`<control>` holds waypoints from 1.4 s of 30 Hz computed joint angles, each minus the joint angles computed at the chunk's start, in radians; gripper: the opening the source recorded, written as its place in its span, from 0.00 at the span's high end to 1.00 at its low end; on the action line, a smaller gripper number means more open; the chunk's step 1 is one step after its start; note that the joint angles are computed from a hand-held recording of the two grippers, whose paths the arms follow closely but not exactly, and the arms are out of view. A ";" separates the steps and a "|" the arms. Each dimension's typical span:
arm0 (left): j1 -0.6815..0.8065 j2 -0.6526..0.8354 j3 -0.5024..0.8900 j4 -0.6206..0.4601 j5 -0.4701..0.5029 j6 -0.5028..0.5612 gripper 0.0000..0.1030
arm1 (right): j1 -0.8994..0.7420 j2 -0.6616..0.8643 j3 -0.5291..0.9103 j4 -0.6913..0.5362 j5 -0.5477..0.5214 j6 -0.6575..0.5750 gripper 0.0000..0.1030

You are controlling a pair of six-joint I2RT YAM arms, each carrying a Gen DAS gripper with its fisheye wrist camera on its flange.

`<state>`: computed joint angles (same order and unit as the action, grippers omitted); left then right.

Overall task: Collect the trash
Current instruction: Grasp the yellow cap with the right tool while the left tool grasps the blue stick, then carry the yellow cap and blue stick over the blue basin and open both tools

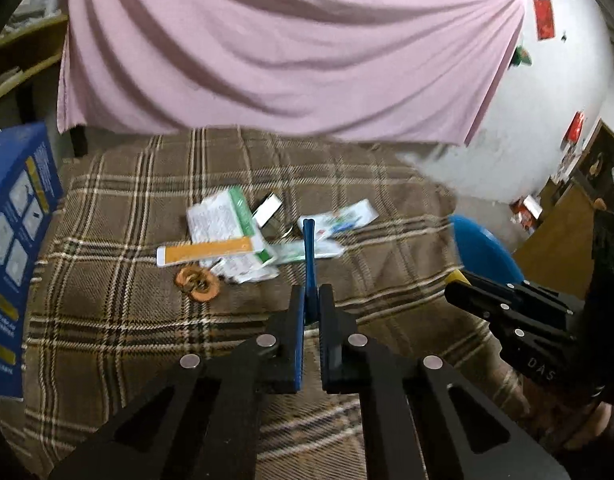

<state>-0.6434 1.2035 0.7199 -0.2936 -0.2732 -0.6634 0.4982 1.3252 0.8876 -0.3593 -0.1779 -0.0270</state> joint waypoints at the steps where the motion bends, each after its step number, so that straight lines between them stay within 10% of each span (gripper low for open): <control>1: -0.024 -0.013 -0.001 0.009 -0.031 -0.006 0.96 | 0.001 -0.039 -0.029 0.037 -0.002 0.012 0.87; 9: -0.295 -0.082 0.010 0.228 -0.383 0.046 0.96 | -0.028 -0.404 -0.233 0.361 0.046 0.035 0.87; 18: -0.476 0.092 0.174 0.517 -0.606 0.355 0.96 | -0.241 -0.541 -0.271 0.540 -0.054 0.056 0.87; 27: -0.483 0.361 0.390 0.592 -0.505 0.458 0.96 | -0.577 -0.544 -0.318 0.612 -0.240 0.121 0.87; 42: -0.427 0.684 0.733 0.343 -0.335 0.287 0.96 | -0.843 -0.309 -0.304 0.547 -0.404 0.062 0.87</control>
<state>-1.0708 1.8875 1.4525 0.0493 -0.6079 -0.3762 -0.3444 1.0158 0.5835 0.1875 -0.5819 0.0346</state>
